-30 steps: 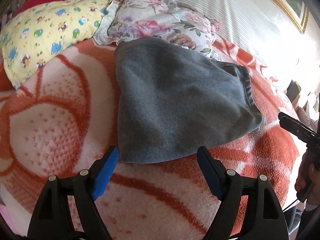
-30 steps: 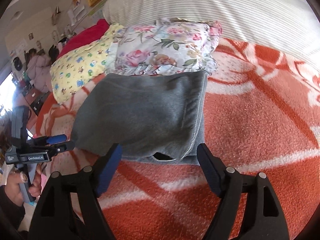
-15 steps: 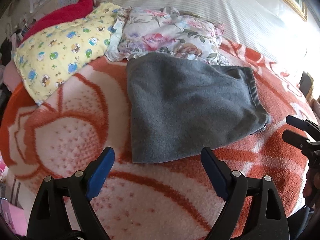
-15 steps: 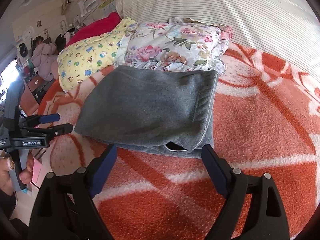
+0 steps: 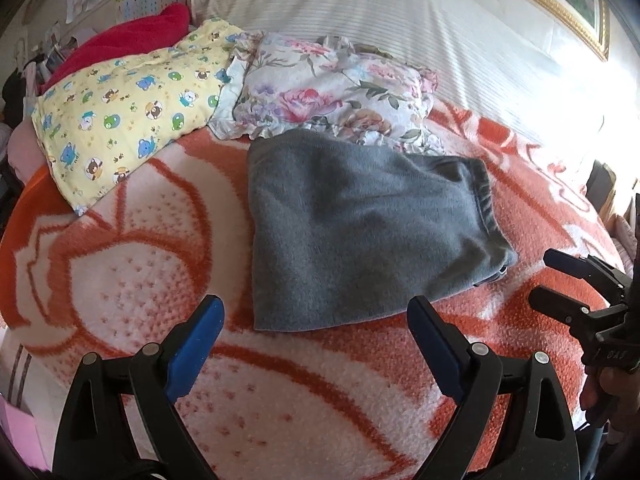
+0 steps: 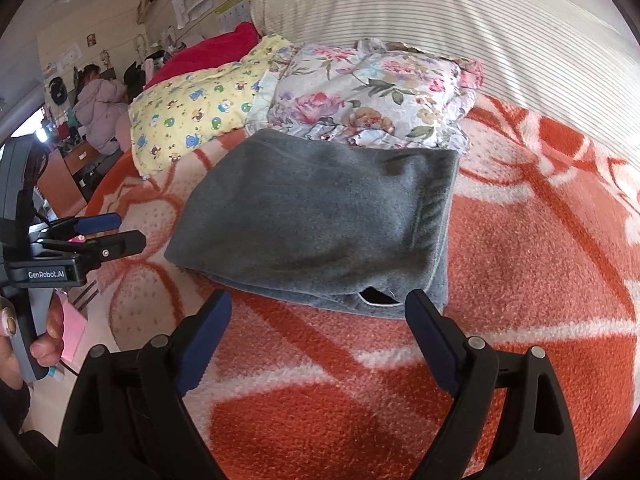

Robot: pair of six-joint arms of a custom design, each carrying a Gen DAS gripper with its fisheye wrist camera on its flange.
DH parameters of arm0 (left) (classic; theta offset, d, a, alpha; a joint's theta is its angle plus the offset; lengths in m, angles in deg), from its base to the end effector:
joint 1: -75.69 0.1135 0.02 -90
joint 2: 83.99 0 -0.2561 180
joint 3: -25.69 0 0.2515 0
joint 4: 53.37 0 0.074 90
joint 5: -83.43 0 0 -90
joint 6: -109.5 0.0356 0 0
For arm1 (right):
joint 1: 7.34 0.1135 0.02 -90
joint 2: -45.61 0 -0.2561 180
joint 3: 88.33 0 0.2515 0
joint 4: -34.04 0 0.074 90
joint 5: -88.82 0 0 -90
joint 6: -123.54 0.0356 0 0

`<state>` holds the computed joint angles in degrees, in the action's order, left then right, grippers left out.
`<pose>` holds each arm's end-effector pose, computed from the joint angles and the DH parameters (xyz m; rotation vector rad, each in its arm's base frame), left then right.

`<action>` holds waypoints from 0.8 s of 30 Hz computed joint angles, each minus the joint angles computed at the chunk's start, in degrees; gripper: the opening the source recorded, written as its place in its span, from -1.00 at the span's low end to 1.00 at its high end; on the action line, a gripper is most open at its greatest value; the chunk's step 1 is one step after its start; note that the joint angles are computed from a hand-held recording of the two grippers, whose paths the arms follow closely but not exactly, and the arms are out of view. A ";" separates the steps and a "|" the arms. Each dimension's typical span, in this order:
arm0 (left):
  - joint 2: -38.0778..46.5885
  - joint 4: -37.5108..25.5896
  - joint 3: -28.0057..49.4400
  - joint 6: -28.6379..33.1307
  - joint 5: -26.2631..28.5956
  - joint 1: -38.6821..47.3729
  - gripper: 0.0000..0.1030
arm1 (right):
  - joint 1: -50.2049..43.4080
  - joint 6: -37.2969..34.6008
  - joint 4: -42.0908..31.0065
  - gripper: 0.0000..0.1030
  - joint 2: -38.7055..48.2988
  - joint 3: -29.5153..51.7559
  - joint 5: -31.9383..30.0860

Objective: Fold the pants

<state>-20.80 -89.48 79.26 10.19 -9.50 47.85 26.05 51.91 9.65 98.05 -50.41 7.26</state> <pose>0.2033 -0.1053 0.2216 0.3590 2.3548 -0.2509 0.1635 0.1015 0.1849 -0.2163 2.2506 0.3214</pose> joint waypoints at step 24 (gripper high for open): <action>-2.07 2.34 -1.77 0.04 3.20 1.24 0.82 | 2.45 -2.65 1.60 0.77 3.81 1.76 0.93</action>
